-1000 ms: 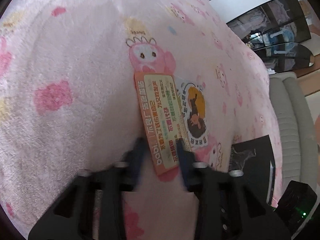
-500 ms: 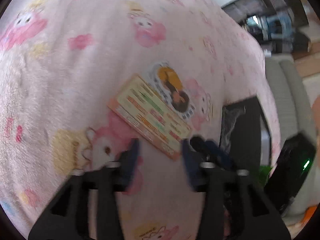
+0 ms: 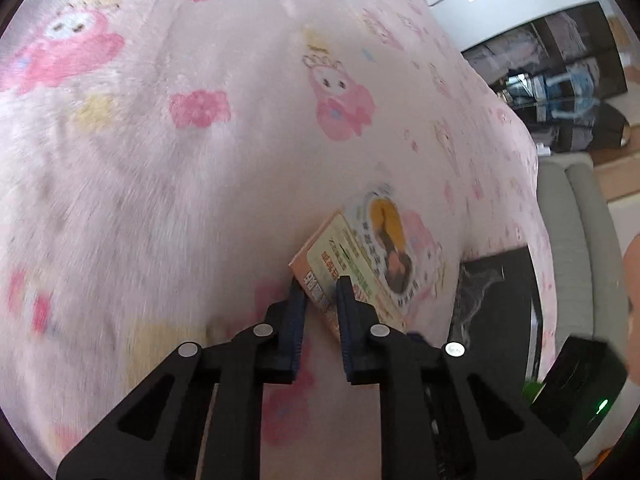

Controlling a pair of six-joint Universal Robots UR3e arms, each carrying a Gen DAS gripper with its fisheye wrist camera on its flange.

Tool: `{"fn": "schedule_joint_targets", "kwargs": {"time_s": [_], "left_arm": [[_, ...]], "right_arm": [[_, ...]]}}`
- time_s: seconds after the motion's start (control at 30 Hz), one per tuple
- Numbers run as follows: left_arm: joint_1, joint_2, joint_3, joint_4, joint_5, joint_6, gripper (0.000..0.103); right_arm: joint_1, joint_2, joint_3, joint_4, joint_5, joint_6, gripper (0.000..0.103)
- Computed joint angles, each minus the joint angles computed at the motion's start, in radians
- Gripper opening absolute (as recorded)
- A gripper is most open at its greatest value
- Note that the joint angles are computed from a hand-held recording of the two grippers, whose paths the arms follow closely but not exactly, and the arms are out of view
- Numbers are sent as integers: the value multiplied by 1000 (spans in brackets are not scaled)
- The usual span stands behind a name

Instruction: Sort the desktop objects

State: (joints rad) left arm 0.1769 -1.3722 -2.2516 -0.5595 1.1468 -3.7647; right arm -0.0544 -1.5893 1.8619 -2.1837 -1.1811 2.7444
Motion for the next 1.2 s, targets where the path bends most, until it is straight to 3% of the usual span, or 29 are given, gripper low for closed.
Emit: {"fn": "schedule_joint_targets", "kwargs": {"time_s": [0.1,0.2,0.27,0.3,0.37,0.43,0.63,0.77,0.97,1.2], "left_arm": [[-64,47,19,-72,26,8,13],[-54,183,-62,-159,-46,3,15],[-24,242,-126,-188,-115,3,44],[-9,267,-153,-195,-140,1,45],[-4,287,-150,-190,-130,-10,45],[-40,293,-125,-154,-58,-45,45],[-121,174,-64,-63,85,-66,44],[-146,84,-33,-31,120,-66,37],[-164,52,-19,-48,164,-29,36],[-252,48,21,-79,212,-12,26]], "right_arm": [[-25,-98,32,56,9,-58,39],[-57,-222,81,138,-9,-161,39],[-94,-311,124,192,-14,-229,39],[-113,-345,142,216,-13,-254,39],[-140,-365,150,252,-11,-264,39],[-165,-379,155,280,-11,-271,39],[-133,-296,129,209,-36,-229,39],[-90,-225,139,103,-67,-186,39],[-59,-133,179,-31,-59,-148,41],[-115,-251,202,77,4,-215,39]]}}
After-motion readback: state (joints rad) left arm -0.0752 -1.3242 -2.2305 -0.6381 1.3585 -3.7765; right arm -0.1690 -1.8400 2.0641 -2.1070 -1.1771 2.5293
